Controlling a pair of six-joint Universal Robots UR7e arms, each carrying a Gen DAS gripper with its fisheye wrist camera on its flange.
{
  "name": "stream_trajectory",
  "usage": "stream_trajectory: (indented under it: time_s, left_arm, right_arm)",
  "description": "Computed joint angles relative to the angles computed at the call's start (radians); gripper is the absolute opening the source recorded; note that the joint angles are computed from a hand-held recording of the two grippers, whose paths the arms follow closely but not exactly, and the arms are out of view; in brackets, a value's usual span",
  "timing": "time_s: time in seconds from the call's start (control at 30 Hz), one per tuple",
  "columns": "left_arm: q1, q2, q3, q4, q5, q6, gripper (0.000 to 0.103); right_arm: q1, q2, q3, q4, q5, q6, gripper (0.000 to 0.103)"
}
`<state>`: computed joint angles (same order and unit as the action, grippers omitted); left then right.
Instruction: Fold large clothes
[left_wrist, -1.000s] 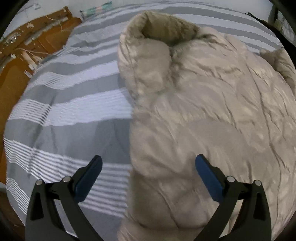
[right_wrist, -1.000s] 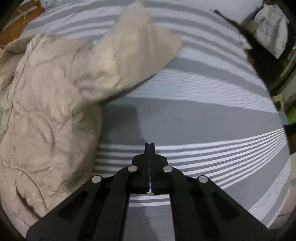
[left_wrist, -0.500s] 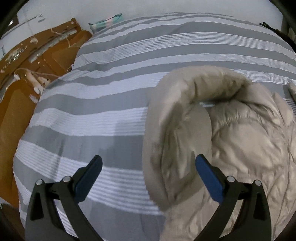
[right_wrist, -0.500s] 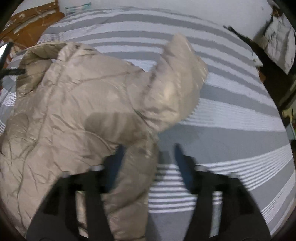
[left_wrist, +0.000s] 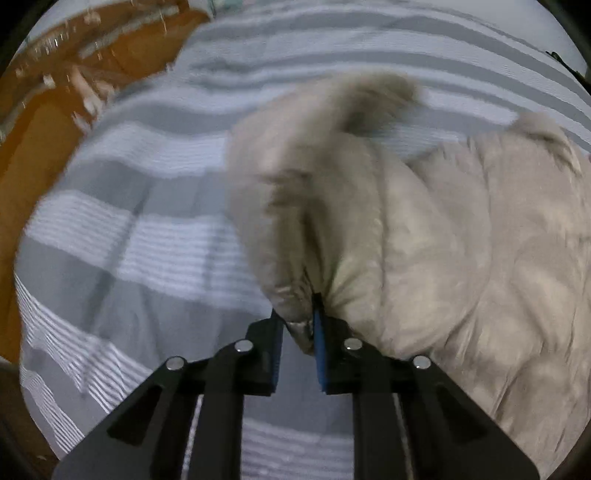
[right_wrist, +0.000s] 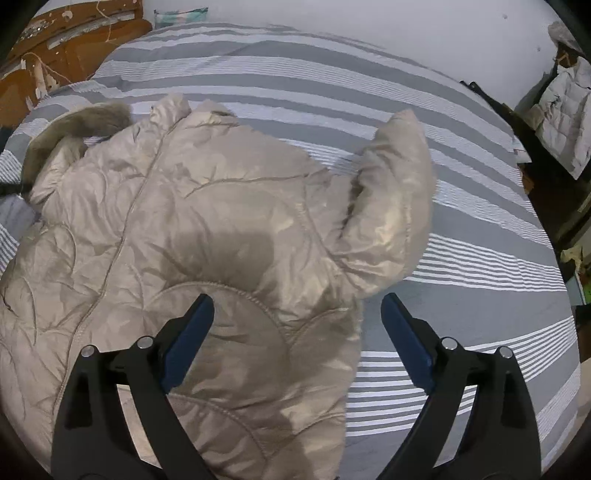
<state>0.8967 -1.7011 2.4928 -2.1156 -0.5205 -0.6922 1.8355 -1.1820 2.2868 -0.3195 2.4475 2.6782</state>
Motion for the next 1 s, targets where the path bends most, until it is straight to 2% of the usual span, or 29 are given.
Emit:
stream_trajectory:
  time_s: [0.07, 0.1, 0.2, 0.23, 0.27, 0.33, 0.4, 0.47, 0.53, 0.57, 0.63, 0.77, 0.8, 0.9, 0.97, 1.0]
  left_arm:
    - [0.001, -0.027, 0.029, -0.029, -0.017, 0.036, 0.020]
    - [-0.012, -0.041, 0.044, -0.041, -0.014, 0.050, 0.020]
    - [-0.056, -0.053, 0.037, 0.058, 0.000, -0.029, 0.027]
    - [-0.074, -0.048, 0.028, 0.087, 0.009, -0.055, 0.039]
    - [-0.101, -0.069, 0.036, 0.101, 0.011, -0.062, 0.055]
    - [-0.142, -0.073, 0.034, 0.054, 0.018, -0.027, 0.070]
    - [-0.164, -0.069, 0.032, -0.041, -0.005, 0.054, 0.073]
    - [-0.175, -0.018, 0.012, -0.171, -0.050, 0.177, 0.085]
    - [-0.141, 0.086, -0.031, -0.308, -0.094, 0.317, 0.085]
    - [-0.115, 0.148, -0.069, -0.364, -0.131, 0.387, 0.085]
    - [-0.085, 0.249, -0.115, -0.459, -0.139, 0.484, 0.085]
    - [-0.013, 0.431, -0.244, -0.536, -0.184, 0.655, 0.085]
    - [0.006, 0.468, -0.267, -0.562, -0.179, 0.700, 0.085]
    - [0.061, 0.534, -0.333, -0.560, -0.224, 0.812, 0.086]
    - [0.084, 0.593, -0.359, -0.610, -0.182, 0.896, 0.097]
    - [0.097, 0.608, -0.373, -0.605, -0.180, 0.909, 0.099]
  right_arm:
    - [0.004, 0.027, -0.017, 0.006, 0.001, 0.011, 0.092]
    - [-0.020, 0.015, -0.020, 0.008, -0.020, -0.009, 0.092]
    - [-0.014, 0.036, -0.050, 0.033, -0.023, -0.007, 0.092]
    - [-0.012, 0.041, -0.063, 0.042, -0.026, -0.015, 0.092]
    - [-0.013, 0.042, -0.078, 0.054, -0.030, -0.025, 0.092]
    - [-0.013, 0.040, -0.110, 0.073, -0.048, -0.040, 0.092]
    - [-0.019, 0.035, -0.141, 0.096, -0.075, -0.042, 0.092]
    - [-0.054, 0.025, -0.199, 0.175, -0.160, -0.036, 0.093]
    - [-0.091, 0.044, -0.279, 0.264, -0.240, -0.036, 0.094]
    - [-0.103, 0.061, -0.320, 0.300, -0.258, -0.041, 0.094]
    - [-0.123, 0.113, -0.421, 0.372, -0.265, -0.059, 0.094]
    - [-0.177, 0.208, -0.596, 0.524, -0.335, -0.079, 0.094]
    - [-0.186, 0.239, -0.640, 0.565, -0.338, -0.088, 0.094]
    - [-0.209, 0.308, -0.730, 0.645, -0.342, -0.126, 0.098]
    - [-0.230, 0.343, -0.775, 0.678, -0.364, -0.135, 0.100]
    - [-0.243, 0.361, -0.800, 0.701, -0.383, -0.128, 0.100]
